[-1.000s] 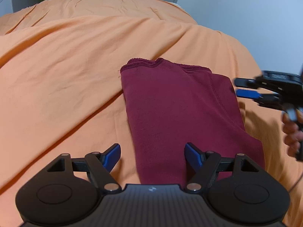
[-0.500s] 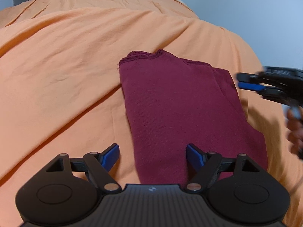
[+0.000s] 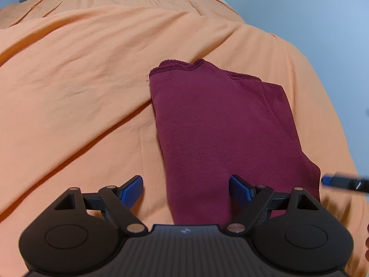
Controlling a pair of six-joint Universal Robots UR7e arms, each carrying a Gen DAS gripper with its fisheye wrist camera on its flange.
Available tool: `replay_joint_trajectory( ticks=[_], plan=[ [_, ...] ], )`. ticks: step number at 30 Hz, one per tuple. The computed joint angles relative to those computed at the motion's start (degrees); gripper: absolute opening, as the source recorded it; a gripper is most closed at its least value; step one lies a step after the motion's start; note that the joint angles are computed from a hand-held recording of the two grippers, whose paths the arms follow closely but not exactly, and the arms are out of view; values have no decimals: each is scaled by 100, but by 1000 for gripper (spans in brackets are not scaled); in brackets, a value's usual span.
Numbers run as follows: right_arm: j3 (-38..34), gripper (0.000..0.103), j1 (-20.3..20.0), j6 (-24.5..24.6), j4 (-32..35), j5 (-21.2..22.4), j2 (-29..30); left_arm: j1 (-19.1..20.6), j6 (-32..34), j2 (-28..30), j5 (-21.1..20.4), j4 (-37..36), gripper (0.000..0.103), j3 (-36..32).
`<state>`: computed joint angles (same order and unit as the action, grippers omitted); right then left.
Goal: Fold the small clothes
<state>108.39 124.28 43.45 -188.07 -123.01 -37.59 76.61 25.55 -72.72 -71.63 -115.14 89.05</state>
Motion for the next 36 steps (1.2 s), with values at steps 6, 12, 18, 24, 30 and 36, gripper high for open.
replay_joint_trajectory(
  ticks=[6, 12, 18, 24, 30, 36],
  plan=[
    [-203, 60, -195, -389, -1005, -513, 259, -22, -77, 0, -12, -18, 85, -6],
    [-453, 60, -756, -629, -1120, -53, 424, 3, -309, 154, -261, 64, 85, -232],
    [-696, 63, -1088, -493, -940, 364, 591, 59, -759, 627, -410, 149, 85, -715],
    [-502, 65, -1303, -208, -1537, 734, 698, 96, -645, 849, -336, 128, 85, -857],
    [-533, 64, -1263, -348, -1722, 437, 783, 137, -587, 920, -367, 116, 86, -889],
    [-640, 68, -1385, -329, -1694, 673, 875, 153, -569, 933, -370, 114, 88, -876]
  ],
)
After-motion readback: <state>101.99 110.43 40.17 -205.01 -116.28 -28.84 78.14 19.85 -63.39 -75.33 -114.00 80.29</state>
